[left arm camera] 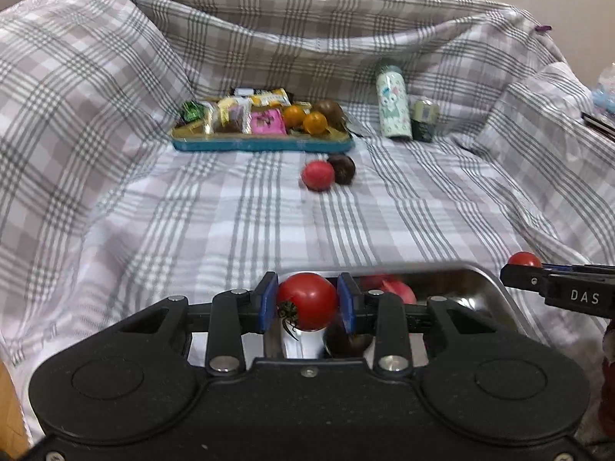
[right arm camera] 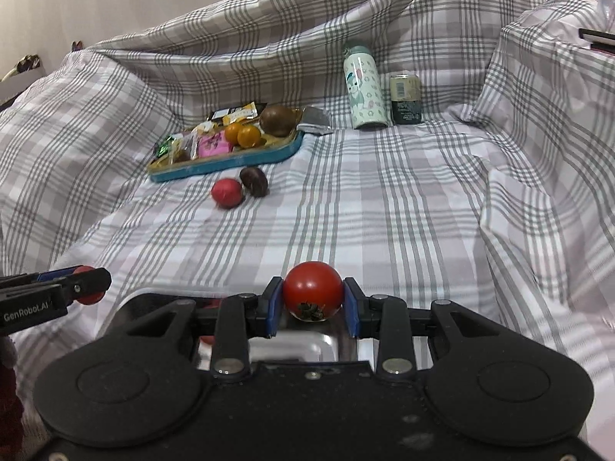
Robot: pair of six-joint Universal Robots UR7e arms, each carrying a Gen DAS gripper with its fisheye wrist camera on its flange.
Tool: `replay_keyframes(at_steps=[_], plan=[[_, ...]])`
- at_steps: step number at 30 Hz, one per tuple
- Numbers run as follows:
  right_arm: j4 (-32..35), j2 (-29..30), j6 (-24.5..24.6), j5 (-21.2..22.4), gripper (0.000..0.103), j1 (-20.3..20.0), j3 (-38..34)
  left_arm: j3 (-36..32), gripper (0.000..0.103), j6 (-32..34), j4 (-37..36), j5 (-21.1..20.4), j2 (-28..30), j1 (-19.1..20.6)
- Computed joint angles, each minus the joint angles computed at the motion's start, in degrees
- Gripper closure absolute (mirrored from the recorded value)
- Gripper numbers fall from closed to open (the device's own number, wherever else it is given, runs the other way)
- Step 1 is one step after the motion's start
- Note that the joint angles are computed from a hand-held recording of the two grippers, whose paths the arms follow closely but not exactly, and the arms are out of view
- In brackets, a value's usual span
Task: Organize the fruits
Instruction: 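Lift both cherry tomatoes and carry them over the steel tray, then open both grippers to drop the cherry tomatoes into the steel tray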
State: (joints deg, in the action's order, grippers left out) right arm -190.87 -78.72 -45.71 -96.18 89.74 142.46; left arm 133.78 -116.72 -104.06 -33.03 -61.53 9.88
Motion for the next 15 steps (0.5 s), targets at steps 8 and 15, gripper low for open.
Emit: replay_keyframes(at_steps=[8,15], plan=[[1.6,-6.9,-5.3,4.0,0.069,-5.2,6.1,1.3,0.061,2.7,-5.3,-0.5,1.5,-0.1],[0.8,-6.4,-10.1,5.4,0.069,-5.8,7.5,0.7,0.061,2.2,-4.5,-1.9,2.1,0.5]])
